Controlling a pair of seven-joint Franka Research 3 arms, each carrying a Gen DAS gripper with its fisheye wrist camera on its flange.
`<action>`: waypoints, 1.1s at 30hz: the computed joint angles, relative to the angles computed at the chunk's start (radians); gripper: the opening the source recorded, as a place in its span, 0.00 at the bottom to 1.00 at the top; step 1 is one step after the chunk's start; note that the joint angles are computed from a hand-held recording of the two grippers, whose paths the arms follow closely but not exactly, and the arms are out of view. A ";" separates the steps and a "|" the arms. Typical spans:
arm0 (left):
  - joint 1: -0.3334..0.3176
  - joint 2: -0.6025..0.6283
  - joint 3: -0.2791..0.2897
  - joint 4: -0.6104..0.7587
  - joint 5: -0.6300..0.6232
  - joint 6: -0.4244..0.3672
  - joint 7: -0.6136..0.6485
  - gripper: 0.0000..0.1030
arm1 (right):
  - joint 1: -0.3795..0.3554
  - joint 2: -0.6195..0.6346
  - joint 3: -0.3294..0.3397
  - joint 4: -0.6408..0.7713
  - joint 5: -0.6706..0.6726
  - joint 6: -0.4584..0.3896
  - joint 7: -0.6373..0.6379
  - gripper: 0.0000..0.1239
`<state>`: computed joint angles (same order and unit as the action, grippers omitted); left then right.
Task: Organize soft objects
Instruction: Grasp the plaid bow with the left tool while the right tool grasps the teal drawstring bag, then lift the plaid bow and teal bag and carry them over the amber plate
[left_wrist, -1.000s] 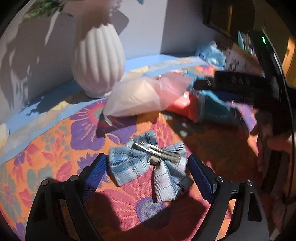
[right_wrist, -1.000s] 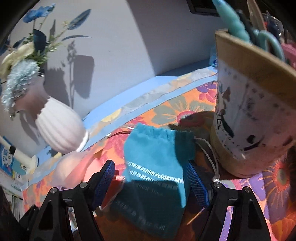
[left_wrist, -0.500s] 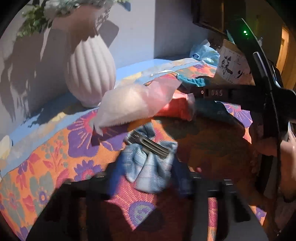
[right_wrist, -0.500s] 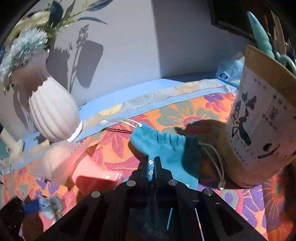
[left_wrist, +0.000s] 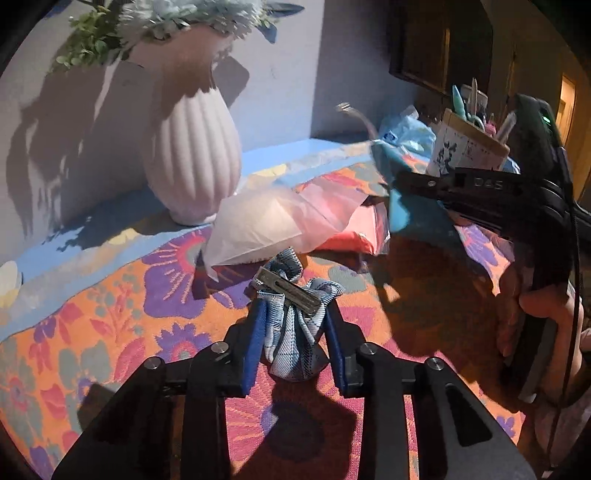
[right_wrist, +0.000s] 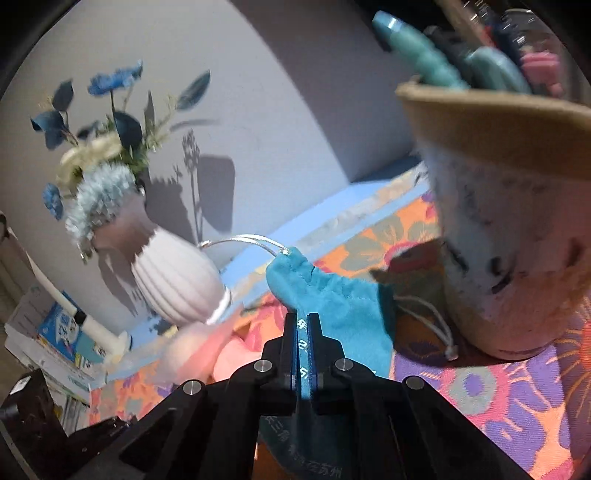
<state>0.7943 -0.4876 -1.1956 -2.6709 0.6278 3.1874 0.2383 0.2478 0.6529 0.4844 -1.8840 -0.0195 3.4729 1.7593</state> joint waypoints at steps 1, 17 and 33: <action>-0.003 -0.018 0.002 -0.008 -0.004 0.011 -0.010 0.22 | 0.014 0.007 -0.010 0.006 0.007 0.031 -0.001 0.04; -0.099 -0.115 0.017 -0.002 -0.087 -0.119 -0.020 0.18 | -0.022 0.016 0.013 -0.005 -0.182 0.105 0.098 0.04; -0.242 -0.010 0.121 0.171 0.059 -0.446 -0.070 0.18 | -0.209 -0.157 0.150 -0.106 -0.449 0.073 0.282 0.04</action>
